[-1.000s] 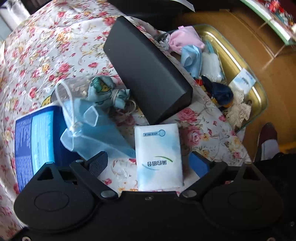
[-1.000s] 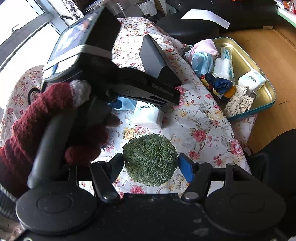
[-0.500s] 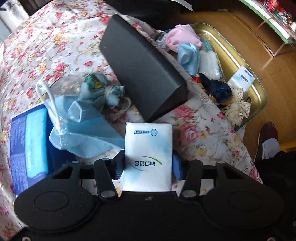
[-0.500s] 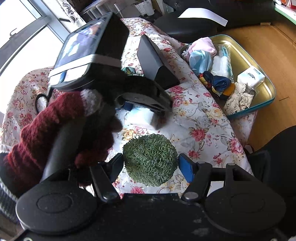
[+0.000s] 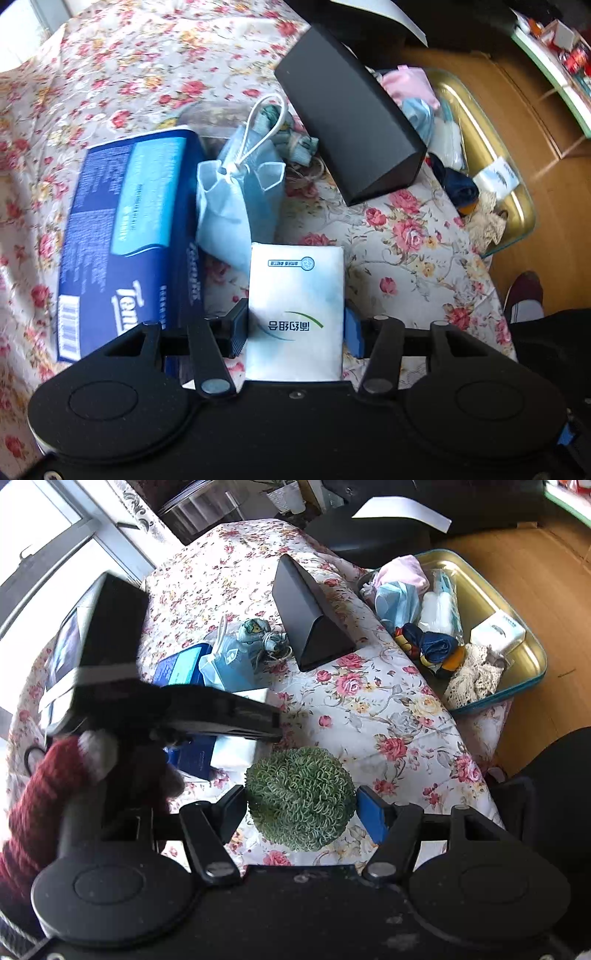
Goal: Organize soft objects
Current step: 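Carry the white packet and green ball over the gold tray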
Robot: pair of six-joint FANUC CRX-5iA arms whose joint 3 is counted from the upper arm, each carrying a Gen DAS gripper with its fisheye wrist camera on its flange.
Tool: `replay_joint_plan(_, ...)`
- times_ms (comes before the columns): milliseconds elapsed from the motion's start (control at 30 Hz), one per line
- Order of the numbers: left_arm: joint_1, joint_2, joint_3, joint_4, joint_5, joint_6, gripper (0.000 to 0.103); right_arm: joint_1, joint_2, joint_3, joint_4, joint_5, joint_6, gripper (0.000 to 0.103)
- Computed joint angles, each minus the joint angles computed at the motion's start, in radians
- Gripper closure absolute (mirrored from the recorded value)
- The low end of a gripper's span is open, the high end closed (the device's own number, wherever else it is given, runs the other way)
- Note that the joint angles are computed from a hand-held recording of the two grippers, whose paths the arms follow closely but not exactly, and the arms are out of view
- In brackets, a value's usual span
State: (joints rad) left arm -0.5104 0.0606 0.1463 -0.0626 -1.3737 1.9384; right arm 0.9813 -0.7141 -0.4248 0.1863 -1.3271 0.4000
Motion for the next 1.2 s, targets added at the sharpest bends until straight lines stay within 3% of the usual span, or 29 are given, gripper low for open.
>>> replay_joint_plan(233,-0.005,-0.032,0.034,0.009,0.036,0.005,0.053,-0.071,0.006,0.032,0.009,-0.018,0.035,0.038)
replay_joint_plan(433,-0.01,-0.001,0.123,0.033,0.076,-0.041,0.053,-0.227,0.059,0.068,0.058,-0.027,0.087,0.038)
replay_joint_plan(667,-0.043,0.098,0.277,0.02,0.087,-0.065,0.053,-0.489,0.168,0.143,0.089,0.021,0.143,0.038)
replay_joint_plan(900,-0.056,0.23,0.434,0.045,0.072,-0.087,0.053,-0.676,0.286,0.213,0.047,0.066,0.149,0.038)
replay_joint_plan(1100,-0.073,0.364,0.58,0.047,0.018,-0.093,0.053,-0.769,0.365,0.246,-0.022,0.072,0.121,0.038)
replay_joint_plan(1200,-0.078,0.442,0.668,0.06,-0.032,-0.097,0.053,-0.757,0.368,0.227,0.001,0.059,0.08,0.038)
